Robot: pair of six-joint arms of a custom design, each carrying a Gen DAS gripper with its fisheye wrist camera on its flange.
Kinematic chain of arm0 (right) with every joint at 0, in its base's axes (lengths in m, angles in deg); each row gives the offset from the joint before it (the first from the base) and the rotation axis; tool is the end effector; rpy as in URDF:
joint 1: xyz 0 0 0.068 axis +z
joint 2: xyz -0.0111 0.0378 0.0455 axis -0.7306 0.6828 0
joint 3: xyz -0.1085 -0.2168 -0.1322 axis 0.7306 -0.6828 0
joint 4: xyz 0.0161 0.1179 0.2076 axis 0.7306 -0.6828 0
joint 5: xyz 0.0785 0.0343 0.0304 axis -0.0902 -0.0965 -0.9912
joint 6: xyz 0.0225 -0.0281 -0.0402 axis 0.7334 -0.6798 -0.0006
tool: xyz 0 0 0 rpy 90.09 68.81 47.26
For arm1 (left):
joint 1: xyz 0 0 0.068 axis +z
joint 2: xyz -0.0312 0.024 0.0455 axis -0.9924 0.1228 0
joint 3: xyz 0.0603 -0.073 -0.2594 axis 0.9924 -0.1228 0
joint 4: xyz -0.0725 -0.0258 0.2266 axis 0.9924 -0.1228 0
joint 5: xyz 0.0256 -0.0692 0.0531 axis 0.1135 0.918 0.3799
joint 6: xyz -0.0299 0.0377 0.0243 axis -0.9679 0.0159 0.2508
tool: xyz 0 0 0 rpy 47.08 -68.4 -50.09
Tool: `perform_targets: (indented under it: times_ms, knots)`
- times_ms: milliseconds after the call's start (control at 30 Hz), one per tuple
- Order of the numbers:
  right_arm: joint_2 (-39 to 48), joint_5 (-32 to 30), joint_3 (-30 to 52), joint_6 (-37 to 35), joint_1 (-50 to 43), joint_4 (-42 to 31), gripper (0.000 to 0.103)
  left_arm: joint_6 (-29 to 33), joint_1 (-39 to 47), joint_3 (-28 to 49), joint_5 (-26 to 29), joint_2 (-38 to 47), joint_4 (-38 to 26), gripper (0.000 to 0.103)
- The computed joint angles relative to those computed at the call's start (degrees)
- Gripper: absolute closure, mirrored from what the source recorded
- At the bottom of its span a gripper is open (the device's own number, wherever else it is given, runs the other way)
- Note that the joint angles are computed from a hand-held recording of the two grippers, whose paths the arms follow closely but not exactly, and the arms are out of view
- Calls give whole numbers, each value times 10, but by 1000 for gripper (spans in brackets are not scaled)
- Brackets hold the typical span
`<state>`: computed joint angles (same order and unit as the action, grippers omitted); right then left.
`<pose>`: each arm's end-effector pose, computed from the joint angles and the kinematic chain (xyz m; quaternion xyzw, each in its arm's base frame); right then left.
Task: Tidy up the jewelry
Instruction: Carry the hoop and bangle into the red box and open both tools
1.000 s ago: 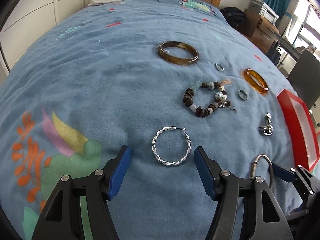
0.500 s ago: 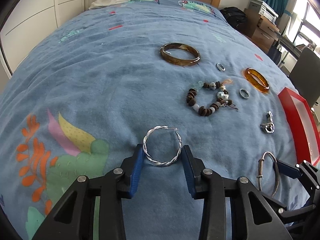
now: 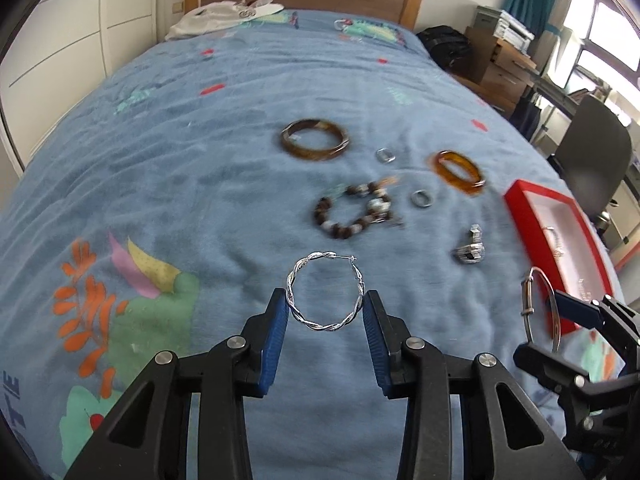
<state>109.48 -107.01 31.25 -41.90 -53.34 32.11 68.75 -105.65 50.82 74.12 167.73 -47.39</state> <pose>0.2594 -0.0185 0.2370 -0.1017 0.9352 0.0883 0.3276 0.2894 -0.1210 0.2226 0.0688 0.9429 -0.1023 0.3094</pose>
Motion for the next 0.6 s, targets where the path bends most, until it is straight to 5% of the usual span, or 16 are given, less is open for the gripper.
perform_targets:
  times_ms: [300, 600]
  knots:
    - [-50, -54, 39, -62, -129, -75, 33, -33, -91, 38, -28, -35, -42, 65]
    - [-6, -117, 122, -161, -303, -141, 33, -64, -191, 126, -45, 7, -67, 65]
